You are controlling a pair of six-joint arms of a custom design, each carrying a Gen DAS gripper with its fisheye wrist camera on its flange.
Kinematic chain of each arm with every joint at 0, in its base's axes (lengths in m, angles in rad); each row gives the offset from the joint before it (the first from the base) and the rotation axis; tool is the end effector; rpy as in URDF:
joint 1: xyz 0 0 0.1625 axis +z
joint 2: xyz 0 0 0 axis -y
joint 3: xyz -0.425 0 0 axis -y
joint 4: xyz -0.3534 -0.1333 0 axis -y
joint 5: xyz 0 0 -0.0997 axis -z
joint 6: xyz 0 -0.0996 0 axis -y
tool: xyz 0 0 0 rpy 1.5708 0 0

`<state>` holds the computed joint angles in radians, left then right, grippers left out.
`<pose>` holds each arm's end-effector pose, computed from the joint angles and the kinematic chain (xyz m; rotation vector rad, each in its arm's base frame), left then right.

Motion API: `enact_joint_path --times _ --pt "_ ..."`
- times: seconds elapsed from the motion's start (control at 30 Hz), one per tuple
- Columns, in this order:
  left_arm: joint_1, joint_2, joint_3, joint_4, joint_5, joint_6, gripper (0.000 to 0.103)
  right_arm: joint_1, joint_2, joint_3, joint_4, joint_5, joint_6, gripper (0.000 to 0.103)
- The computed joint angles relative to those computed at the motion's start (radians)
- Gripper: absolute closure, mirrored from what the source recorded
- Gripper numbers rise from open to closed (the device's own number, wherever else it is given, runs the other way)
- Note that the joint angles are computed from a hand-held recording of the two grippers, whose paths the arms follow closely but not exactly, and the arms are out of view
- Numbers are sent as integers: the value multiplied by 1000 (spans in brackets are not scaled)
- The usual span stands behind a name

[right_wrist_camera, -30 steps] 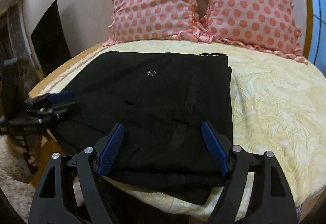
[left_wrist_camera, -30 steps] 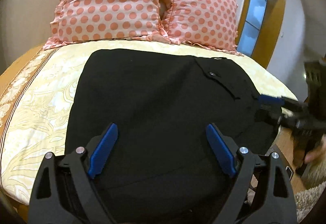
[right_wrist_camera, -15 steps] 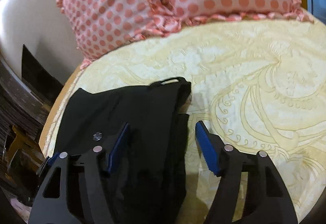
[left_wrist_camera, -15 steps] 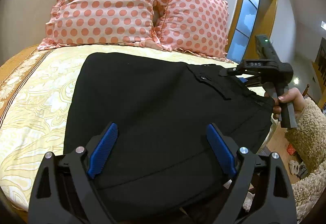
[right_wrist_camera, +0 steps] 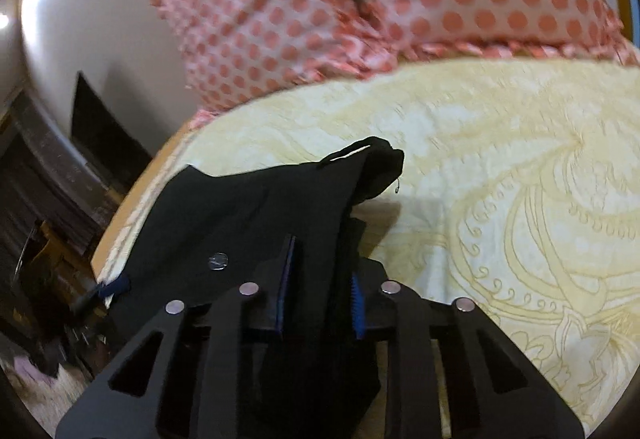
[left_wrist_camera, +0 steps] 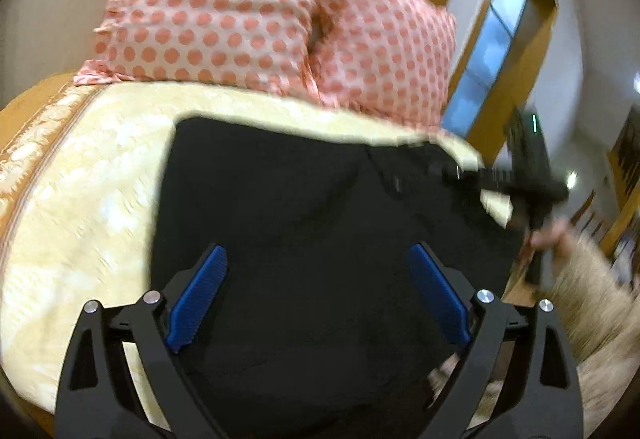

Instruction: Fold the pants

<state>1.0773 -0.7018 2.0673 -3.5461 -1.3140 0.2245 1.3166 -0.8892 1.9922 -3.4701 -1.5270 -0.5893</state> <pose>-0.1131 -0.5450 0.0690 0.8859 2.6878 -0.9308 -0.0096 -0.5843 0.1788 0.4681 -2.6207 1.0455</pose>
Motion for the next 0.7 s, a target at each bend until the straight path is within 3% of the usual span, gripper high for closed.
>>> enact_joint_path --times 0.1,0.23,0.4,0.47,0.7 --pt "14 -37 -64 52 24 -46 10 -4 12 -22 24 -25 24 79" --pt "39 -34 -224 305 113 -122 13 -22 9 -28 49 13 48 79" --pt "91 9 -404 617 43 -217 25 -26 9 -29 58 17 55 78" --pt "91 33 -446 671 71 -217 28 -27 9 -34 68 18 63 76" --pt "105 62 -510 758 42 -236 33 -39 8 -60 132 41 107 71"
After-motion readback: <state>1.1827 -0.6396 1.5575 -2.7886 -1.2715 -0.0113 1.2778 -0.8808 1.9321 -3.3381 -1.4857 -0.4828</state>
